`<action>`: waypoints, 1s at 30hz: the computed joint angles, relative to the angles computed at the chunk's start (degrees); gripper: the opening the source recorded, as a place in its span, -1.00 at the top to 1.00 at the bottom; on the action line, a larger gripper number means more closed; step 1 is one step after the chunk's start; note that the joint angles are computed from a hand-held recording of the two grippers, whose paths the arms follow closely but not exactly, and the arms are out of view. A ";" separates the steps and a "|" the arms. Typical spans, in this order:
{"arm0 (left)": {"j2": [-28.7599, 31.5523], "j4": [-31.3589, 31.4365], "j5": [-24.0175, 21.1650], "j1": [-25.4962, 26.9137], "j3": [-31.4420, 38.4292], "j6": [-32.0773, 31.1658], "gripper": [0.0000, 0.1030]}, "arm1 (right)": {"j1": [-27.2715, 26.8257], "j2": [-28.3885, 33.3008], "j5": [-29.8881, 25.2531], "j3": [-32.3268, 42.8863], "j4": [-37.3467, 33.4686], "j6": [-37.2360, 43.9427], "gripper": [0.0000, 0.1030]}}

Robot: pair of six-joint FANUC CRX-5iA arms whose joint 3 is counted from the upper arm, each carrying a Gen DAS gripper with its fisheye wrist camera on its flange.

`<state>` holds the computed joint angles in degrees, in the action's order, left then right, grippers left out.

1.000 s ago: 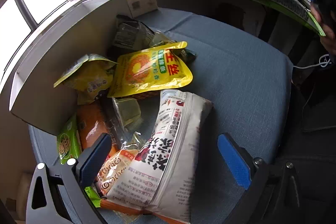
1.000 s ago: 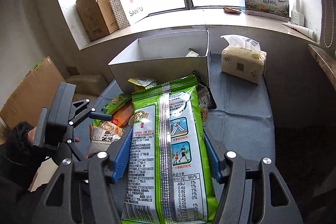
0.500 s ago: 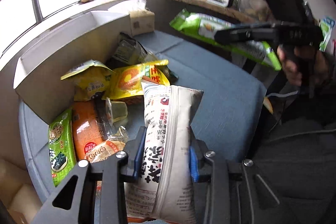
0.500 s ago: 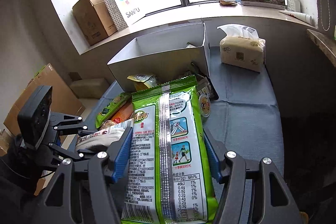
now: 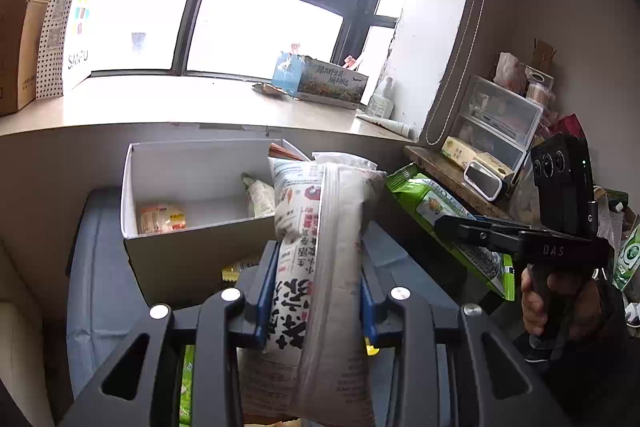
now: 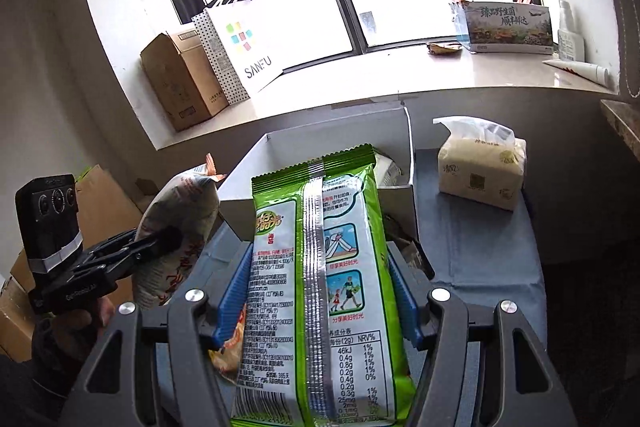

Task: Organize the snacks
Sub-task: 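Carry green snack pack in right gripper while left carries white noodle bag into box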

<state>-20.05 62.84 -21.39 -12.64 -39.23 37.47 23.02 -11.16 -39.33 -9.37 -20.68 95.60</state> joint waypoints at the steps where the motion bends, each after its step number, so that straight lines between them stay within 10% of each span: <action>1: 1.29 -0.50 0.50 0.21 1.58 0.50 0.27 | 0.39 1.39 0.44 1.43 0.52 -0.48 -0.31; 18: 31.06 -33.90 -14.80 11.73 39.19 42.86 0.19 | 3.31 32.48 -6.13 32.35 17.66 -15.47 -0.31; 20: 33.28 -36.55 -17.48 12.29 42.42 45.93 -0.45 | 3.26 33.99 -6.20 33.86 17.95 -15.44 -0.37; 22: 33.92 -41.55 -17.50 12.18 44.41 50.32 -0.99 | 3.27 35.67 -6.89 35.38 19.15 -17.60 -0.95; 30: 32.61 -37.65 -15.95 12.39 41.08 43.39 -1.00 | 2.85 34.71 -4.53 32.44 19.18 -17.47 -1.00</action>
